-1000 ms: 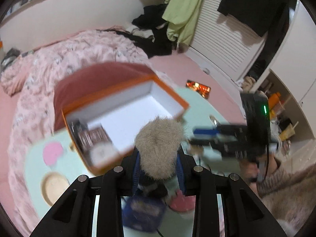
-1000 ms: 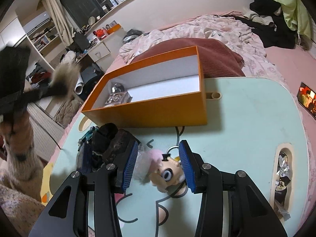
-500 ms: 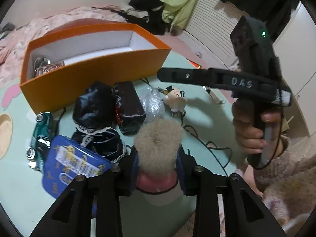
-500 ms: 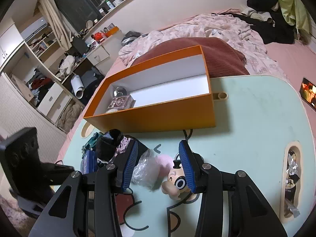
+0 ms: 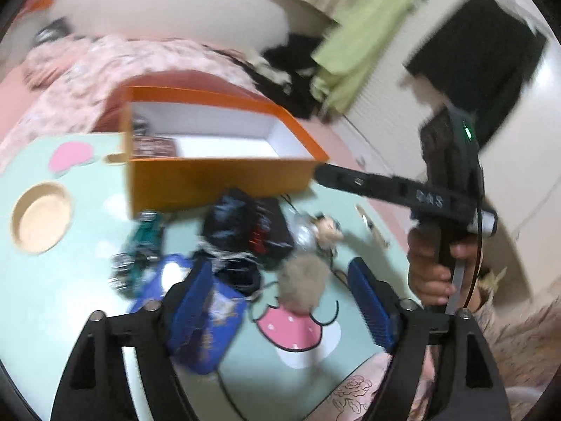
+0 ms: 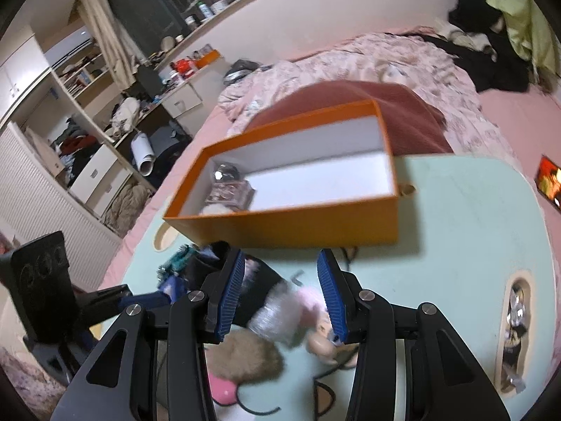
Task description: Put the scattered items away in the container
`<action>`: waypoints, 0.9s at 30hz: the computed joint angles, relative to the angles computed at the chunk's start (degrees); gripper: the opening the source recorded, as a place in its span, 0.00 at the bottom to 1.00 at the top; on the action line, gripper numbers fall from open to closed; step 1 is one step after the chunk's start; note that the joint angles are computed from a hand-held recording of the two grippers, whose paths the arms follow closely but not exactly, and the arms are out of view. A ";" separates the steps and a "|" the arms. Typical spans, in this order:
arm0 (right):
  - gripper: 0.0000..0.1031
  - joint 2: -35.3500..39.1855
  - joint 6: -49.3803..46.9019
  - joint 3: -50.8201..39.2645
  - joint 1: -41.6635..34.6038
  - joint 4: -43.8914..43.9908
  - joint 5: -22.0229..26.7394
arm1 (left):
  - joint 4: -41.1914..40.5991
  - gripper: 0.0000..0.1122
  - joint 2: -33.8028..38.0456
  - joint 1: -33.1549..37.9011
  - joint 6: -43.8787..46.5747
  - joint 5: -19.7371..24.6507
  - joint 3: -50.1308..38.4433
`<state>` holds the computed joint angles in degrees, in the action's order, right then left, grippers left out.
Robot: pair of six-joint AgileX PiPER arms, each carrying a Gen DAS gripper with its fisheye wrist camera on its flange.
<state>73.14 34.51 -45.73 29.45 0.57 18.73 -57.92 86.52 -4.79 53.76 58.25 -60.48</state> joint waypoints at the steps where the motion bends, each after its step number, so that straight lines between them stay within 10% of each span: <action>1: 0.43 0.59 -1.63 -1.35 0.06 0.88 0.53 | -0.31 0.76 0.31 1.70 -0.78 0.33 -0.38; 13: 0.43 25.98 -26.85 -35.34 -5.28 20.91 22.29 | -3.91 0.77 3.25 10.81 -2.14 -3.93 0.70; 22: 0.43 46.43 -19.81 -63.06 -2.97 14.29 40.74 | -5.59 0.77 4.24 13.24 0.85 -2.00 2.11; 25: 0.73 49.43 -14.48 -68.71 0.02 6.61 44.66 | -5.74 0.77 4.80 13.46 0.79 -1.45 1.97; 27: 0.75 52.19 -12.15 -72.99 2.10 0.83 48.28 | -5.55 0.77 4.91 13.49 0.54 -1.37 1.87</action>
